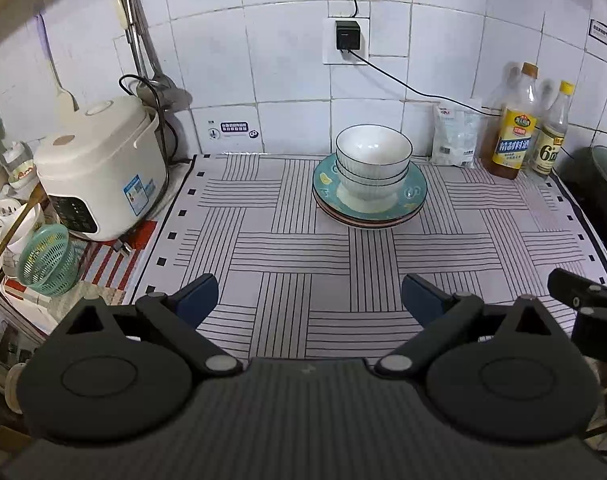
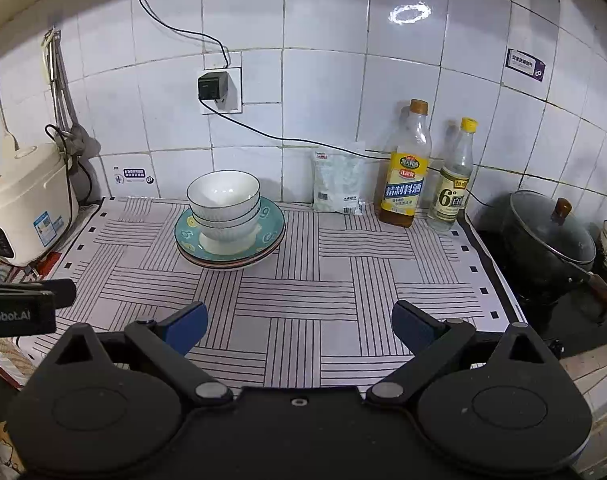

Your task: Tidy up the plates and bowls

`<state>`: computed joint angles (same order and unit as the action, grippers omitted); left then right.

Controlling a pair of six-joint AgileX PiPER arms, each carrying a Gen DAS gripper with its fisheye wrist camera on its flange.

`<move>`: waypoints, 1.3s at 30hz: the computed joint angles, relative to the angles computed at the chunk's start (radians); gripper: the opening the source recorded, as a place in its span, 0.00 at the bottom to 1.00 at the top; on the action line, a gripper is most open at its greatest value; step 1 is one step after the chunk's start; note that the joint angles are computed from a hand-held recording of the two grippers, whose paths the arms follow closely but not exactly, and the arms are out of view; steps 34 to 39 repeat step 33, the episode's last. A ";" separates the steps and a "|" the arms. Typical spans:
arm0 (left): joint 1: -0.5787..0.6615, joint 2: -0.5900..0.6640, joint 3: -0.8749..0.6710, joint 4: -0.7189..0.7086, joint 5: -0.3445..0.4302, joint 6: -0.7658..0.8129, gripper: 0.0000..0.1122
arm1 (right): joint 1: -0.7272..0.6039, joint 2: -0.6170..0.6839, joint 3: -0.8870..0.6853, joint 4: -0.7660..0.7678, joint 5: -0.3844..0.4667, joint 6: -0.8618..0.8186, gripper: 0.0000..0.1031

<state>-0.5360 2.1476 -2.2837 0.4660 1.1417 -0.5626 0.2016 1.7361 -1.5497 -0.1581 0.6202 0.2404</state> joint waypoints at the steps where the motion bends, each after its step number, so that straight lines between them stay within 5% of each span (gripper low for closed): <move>1: -0.004 -0.007 0.020 0.015 -0.016 -0.008 0.89 | -0.002 0.000 0.003 0.000 -0.003 0.001 0.97; 15: -0.001 -0.047 0.108 0.009 -0.095 -0.021 0.89 | -0.003 -0.006 0.039 -0.009 -0.030 0.016 0.97; 39: 0.006 -0.020 0.061 -0.025 -0.062 0.046 0.89 | -0.001 0.010 0.032 -0.017 -0.017 0.039 0.97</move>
